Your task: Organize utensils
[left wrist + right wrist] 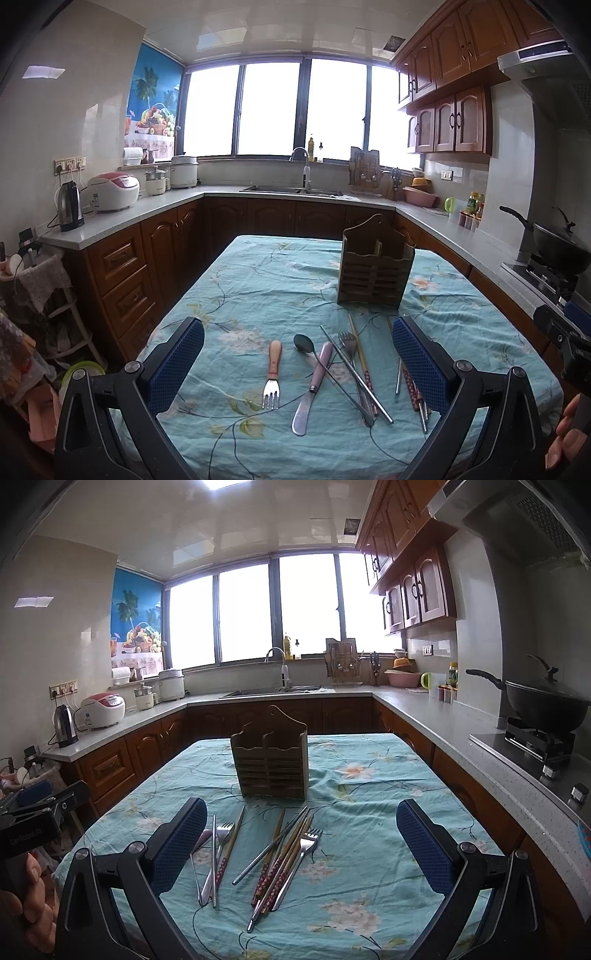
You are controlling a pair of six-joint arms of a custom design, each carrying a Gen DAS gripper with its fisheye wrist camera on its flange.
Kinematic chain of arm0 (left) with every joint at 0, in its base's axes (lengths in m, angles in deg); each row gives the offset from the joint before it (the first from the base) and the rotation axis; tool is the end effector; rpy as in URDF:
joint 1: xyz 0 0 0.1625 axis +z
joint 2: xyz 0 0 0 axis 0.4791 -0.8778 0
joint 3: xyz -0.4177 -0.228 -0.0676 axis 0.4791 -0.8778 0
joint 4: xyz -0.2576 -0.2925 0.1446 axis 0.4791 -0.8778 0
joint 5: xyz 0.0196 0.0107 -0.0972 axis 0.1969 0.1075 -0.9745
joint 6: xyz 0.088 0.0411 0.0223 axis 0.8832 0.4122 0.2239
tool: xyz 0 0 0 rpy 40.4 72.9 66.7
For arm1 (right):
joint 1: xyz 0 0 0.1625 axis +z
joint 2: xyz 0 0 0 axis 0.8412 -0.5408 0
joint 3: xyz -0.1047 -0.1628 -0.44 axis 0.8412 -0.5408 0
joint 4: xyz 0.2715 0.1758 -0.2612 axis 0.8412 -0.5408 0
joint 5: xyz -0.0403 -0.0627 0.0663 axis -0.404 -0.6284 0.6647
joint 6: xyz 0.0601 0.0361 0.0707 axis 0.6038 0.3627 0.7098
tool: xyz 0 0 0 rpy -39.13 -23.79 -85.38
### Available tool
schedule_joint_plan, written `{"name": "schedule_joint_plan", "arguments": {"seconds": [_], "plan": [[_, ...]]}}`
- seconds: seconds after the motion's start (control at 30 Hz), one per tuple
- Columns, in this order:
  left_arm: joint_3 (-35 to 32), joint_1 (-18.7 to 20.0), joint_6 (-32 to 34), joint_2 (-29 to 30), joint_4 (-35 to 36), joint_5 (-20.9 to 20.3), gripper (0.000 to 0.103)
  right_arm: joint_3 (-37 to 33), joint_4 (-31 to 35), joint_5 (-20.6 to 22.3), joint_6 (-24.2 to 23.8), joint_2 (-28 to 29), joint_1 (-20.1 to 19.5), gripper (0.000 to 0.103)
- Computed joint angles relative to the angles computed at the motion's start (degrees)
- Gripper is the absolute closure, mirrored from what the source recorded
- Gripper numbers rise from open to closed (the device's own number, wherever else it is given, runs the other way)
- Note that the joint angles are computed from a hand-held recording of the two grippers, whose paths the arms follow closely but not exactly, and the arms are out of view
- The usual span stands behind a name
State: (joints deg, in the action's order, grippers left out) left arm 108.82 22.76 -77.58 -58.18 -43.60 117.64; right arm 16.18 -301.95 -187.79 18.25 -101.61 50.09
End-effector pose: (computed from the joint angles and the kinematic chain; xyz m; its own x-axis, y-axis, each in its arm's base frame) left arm -0.2453 -0.6574 0.2284 -0.7517 -0.1775 -0.6351 0.5490 0.3651 -0.7519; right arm 0.3088 -0.6874 0.1872 -0.7303 -0.1020 0.6755 -0.6623 0.3479 -0.6635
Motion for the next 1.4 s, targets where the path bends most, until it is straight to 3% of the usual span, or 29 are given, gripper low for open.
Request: {"name": "schedule_joint_plan", "arguments": {"seconds": [1.4], "plan": [[-0.1,0.6,0.2,0.7,-0.4,0.2,0.001,-0.3,1.1,0.1,-0.3,0.5,0.2,0.0]]}}
